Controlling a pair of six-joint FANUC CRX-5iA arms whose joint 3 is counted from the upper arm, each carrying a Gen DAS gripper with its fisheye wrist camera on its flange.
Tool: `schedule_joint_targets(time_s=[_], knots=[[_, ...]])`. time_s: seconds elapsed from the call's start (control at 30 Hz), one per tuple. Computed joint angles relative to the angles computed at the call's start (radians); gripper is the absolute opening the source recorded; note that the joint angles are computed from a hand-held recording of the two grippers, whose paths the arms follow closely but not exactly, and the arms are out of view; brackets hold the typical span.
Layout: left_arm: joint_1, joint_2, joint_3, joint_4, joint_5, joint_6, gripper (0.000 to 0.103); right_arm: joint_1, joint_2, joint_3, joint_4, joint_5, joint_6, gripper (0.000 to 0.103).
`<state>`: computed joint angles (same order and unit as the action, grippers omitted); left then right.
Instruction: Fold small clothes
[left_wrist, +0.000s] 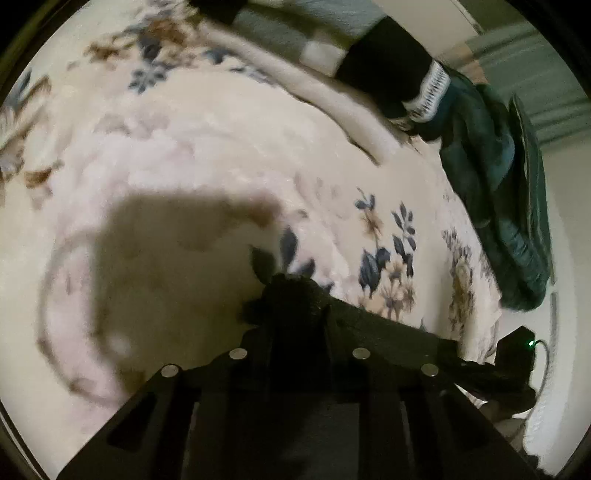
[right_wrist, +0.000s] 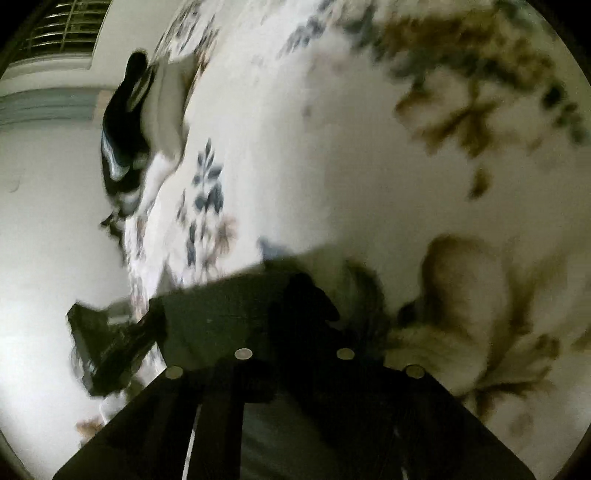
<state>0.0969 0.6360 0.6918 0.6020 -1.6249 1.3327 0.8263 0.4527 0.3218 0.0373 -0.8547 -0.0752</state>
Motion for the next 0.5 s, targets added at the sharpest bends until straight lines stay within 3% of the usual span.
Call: schedule_joint_targets(time_s=[0.07,0.13,0.17,0.2,0.27,0.43,0.5], knots=[[0.006,0.019,0.010,0.009,-0.011,0.025,0.019,-0.036,0.031,0.057,-0.118,-0.036,0.056,0.010],[0.011,0.037,0.035,0.031,-0.046,0.028,0.029,-0.069,0.001,0.012,-0.225,0.051,0.126,0.015],[0.016,0.040,0.052,0.027,-0.065,0.023,0.039,-0.080,-0.014,0.002,-0.266,0.060,0.164,0.028],[0.026,0.027,0.048,0.028,-0.075,0.004,0.043,-0.091,-0.045,-0.025,-0.325,0.078,0.203,0.054],[0.050,-0.012,-0.013,0.054,-0.068,-0.035,0.070,-0.088,-0.111,-0.109,-0.403,0.161,0.262,0.072],[0.111,-0.107,-0.219,0.093,-0.099,-0.098,0.070,-0.107,-0.136,-0.156,-0.754,0.156,0.555,0.073],[0.124,-0.130,-0.285,0.106,-0.102,-0.110,0.070,-0.107,-0.125,-0.168,-0.851,0.196,0.650,0.073]])
